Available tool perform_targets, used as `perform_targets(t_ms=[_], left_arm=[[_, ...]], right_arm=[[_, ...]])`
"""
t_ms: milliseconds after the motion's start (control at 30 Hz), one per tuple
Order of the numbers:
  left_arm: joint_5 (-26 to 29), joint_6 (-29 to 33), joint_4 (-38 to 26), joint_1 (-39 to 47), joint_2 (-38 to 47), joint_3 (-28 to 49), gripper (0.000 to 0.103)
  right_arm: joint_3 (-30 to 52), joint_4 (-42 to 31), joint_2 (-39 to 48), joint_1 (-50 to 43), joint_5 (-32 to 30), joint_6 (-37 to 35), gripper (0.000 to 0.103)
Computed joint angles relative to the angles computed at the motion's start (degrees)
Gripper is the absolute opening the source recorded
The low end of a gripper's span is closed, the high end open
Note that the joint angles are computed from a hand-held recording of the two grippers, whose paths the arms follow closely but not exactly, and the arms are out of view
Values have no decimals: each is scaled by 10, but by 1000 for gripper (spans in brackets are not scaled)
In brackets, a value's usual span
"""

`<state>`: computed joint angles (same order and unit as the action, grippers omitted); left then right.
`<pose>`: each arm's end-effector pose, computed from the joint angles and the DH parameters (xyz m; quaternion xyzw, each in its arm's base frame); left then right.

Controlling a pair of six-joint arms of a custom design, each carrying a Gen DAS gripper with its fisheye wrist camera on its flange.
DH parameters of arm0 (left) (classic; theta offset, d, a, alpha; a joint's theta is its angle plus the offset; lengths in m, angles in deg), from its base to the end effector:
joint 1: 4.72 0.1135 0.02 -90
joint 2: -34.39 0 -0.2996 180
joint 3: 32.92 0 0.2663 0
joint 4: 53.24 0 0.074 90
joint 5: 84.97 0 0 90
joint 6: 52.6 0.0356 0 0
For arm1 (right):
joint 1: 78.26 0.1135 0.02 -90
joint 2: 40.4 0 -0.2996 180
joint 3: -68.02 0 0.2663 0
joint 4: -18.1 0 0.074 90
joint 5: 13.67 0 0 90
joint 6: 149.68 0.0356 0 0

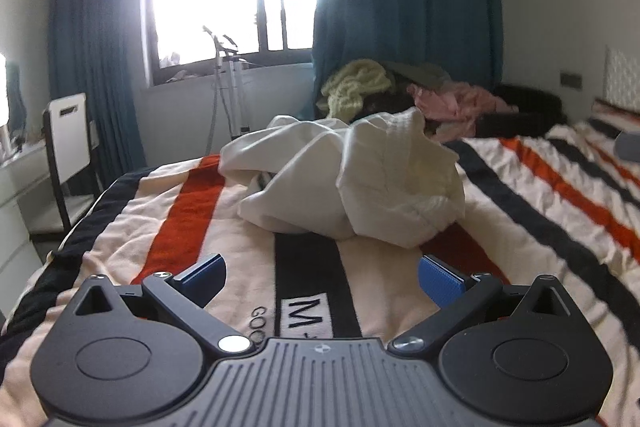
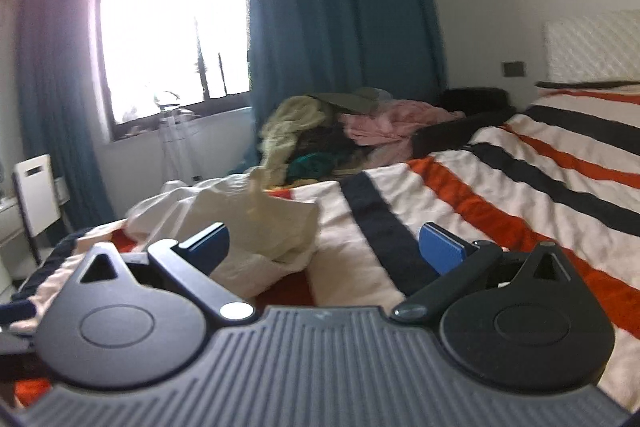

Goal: Fold clothes
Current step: 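Reach the left tool to a ribbed cuff and close on it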

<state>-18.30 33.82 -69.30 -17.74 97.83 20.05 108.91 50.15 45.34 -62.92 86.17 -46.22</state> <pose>0.2403 -0.0411 0.2854 -0.0375 0.8389 0.0958 0.5346 0.2841 0.0716 0.2003 0.0407 0.7794 0.0897 0.6187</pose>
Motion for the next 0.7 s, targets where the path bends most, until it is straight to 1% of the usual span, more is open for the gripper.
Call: perform_targets(t_ms=[67, 167, 233, 300, 367, 433, 467, 533, 600, 700], left_arm=[[-5, 22, 31, -10, 37, 11, 103], [-1, 52, 77, -13, 105, 42, 103], [-2, 72, 101, -14, 161, 75, 103], [-9, 98, 119, -15, 228, 120, 103], [-21, 130, 132, -16, 298, 173, 103], [-32, 172, 152, -17, 365, 228, 102], [-33, 196, 168, -17, 394, 251, 100], [-33, 240, 194, -18, 450, 302, 100], [-31, 256, 190, -19, 503, 364, 100], [-57, 266, 146, -19, 591, 487, 99]], right_arm=[[3, 2, 10, 0, 35, -2, 103], [6, 8, 36, -7, 60, 13, 103], [14, -8, 53, -12, 62, 14, 103], [23, -11, 76, -18, 63, 20, 103], [32, -7, 103, -18, 81, 30, 103], [44, -8, 128, -15, 103, 39, 103], [51, -9, 141, -14, 112, 44, 103], [70, -6, 170, -15, 123, 50, 103], [85, -2, 195, -17, 126, 58, 103], [107, 6, 234, -19, 125, 66, 103]])
